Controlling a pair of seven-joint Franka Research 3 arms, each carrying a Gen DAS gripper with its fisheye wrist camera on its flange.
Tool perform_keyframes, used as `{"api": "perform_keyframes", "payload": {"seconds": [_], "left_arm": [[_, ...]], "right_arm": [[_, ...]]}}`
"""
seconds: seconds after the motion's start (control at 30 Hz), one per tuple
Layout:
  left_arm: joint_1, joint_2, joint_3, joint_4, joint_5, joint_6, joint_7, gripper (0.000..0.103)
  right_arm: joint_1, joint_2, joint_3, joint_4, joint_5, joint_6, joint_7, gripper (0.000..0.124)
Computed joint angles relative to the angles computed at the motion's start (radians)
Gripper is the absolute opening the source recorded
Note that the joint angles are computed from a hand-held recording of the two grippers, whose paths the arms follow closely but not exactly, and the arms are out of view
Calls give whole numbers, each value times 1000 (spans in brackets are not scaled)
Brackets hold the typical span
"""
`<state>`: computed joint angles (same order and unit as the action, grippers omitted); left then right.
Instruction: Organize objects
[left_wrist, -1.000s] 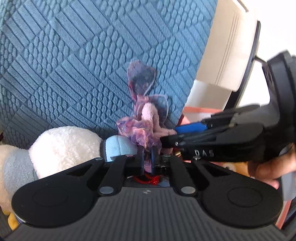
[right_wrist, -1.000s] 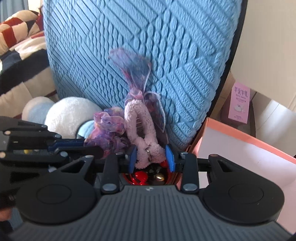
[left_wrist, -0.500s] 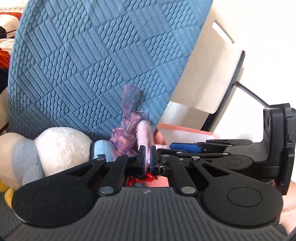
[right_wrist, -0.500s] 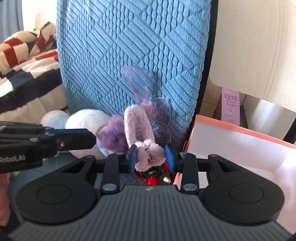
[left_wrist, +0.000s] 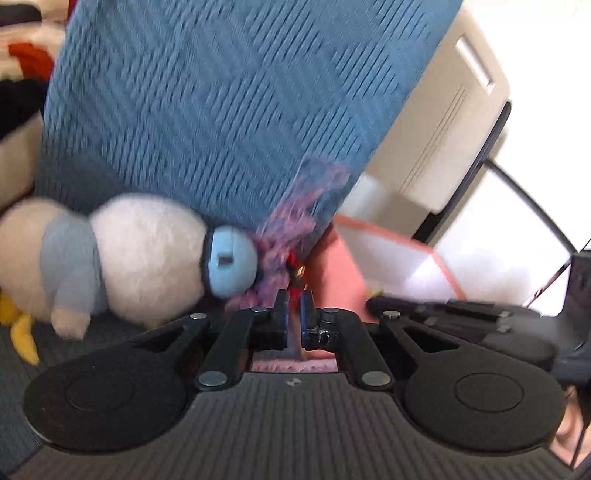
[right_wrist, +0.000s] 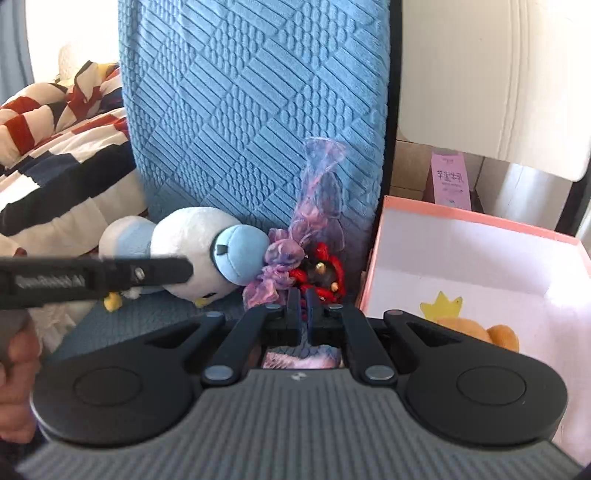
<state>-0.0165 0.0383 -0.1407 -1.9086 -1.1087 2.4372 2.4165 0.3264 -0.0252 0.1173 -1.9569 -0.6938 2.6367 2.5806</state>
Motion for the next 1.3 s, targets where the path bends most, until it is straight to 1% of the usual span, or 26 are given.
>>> {"api": "perform_keyframes", "payload": {"seconds": [0.07,0.13,0.17,0.23,0.3,0.33,0.37,0.4,0.47,0.57,0.67,0.77,0.9,1.0,1.07,1.13,1.23,1.3], "left_arm": [[1,32,1,21,54,-28,-56,7],[3,65,-5,47,133,-61,-130,8],[4,77,-10,57,169,-72,-161,11],[9,89,-24,60,190,-85,-169,21],[9,97,-35,61,215,-94,-192,55],[9,99,-39,60,228,-94,-205,59],[10,100,-44,56,226,-94,-204,61],[11,103,-47,57,224,-102,-204,61],[17,111,-53,63,214,-128,-198,61],[17,115,-60,61,215,-141,-173,61],[2,112,-66,49,252,-114,-164,61],[-9,117,-73,45,267,-95,-147,61],[-22,125,-84,40,296,-55,-126,61],[-27,130,-90,36,312,-45,-118,61],[-28,132,-94,35,314,-38,-107,61],[-32,128,-100,26,310,-13,-89,61],[-37,124,-106,15,297,23,-52,61],[-43,126,-107,15,310,38,-46,61]], "right_arm": [[-6,-5,-6,-11,6,11,24,8],[-17,-14,-15,-32,56,47,25,8],[-23,-20,-18,-47,83,70,25,8],[-34,-21,-22,-62,149,115,3,11],[-41,-14,-25,-68,226,157,-46,19],[-42,-8,-26,-68,263,177,-72,32],[-43,-1,-27,-67,300,198,-97,47],[-43,9,-28,-63,343,218,-132,51],[-38,33,-30,-43,412,240,-203,51],[-27,81,-40,12,449,221,-257,51],[-16,126,-47,66,535,198,-357,50],[0,163,-61,114,574,163,-389,48],[29,206,-90,171,560,113,-367,43],[35,232,-98,203,577,83,-368,41],[34,246,-97,223,600,58,-382,36],[32,255,-96,232,625,50,-393,32],[30,267,-95,247,658,46,-409,31],[26,272,-91,255,684,44,-429,31]]}}
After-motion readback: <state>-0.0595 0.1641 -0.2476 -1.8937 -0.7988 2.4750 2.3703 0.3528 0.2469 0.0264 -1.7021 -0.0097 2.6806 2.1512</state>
